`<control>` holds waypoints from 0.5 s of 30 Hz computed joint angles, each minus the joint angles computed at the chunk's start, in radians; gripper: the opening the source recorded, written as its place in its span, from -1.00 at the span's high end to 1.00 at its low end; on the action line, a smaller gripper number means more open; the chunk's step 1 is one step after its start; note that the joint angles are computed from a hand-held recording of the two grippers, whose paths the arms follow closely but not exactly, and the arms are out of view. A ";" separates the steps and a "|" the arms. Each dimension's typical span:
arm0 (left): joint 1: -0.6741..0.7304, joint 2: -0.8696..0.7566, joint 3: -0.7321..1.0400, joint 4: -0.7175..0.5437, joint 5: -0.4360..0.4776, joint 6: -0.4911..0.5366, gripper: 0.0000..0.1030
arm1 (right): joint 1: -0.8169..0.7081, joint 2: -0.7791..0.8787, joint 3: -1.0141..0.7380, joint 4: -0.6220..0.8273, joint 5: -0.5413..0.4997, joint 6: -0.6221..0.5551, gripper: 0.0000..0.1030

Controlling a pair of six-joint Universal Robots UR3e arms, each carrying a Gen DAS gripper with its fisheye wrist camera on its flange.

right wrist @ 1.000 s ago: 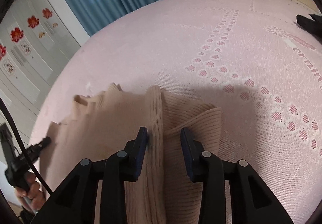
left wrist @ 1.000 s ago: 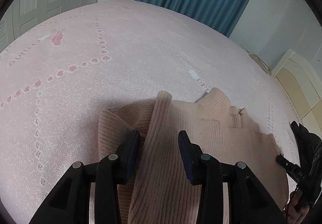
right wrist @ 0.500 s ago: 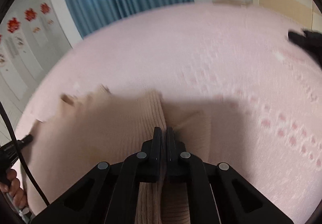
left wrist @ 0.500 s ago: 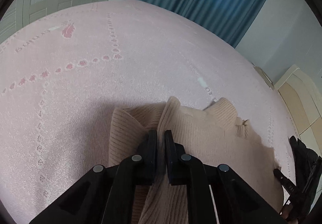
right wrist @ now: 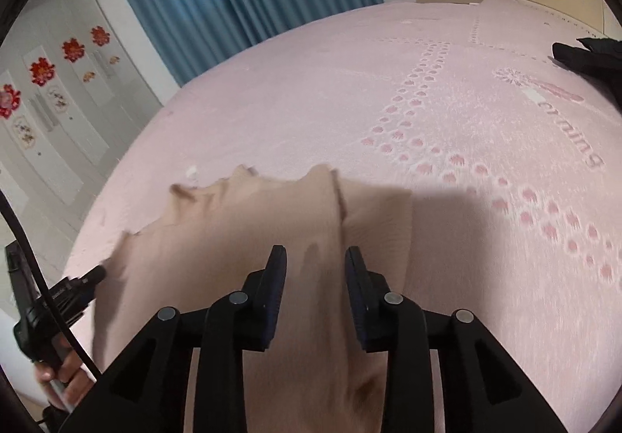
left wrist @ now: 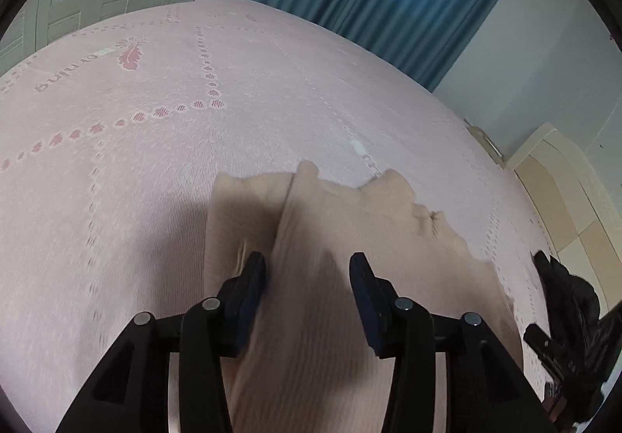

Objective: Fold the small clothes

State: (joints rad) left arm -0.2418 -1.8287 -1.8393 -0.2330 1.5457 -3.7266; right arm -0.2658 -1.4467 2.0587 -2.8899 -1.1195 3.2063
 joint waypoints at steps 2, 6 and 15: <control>-0.020 0.064 -0.087 0.024 0.000 -0.021 0.11 | 0.000 -0.092 0.123 -0.038 0.000 -0.028 0.29; -0.098 0.190 -0.260 0.054 0.057 -0.048 0.04 | 0.041 -0.285 0.298 0.011 -0.059 -0.104 0.19; -0.051 0.459 -0.610 0.117 -0.127 -0.167 -0.03 | 0.012 -0.410 0.392 0.237 0.005 -0.142 0.15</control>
State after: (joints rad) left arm -0.2926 -1.3694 -2.4488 -0.1163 1.4190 -3.8938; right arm -0.2539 -1.8567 2.4508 -2.6527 -1.1143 3.0642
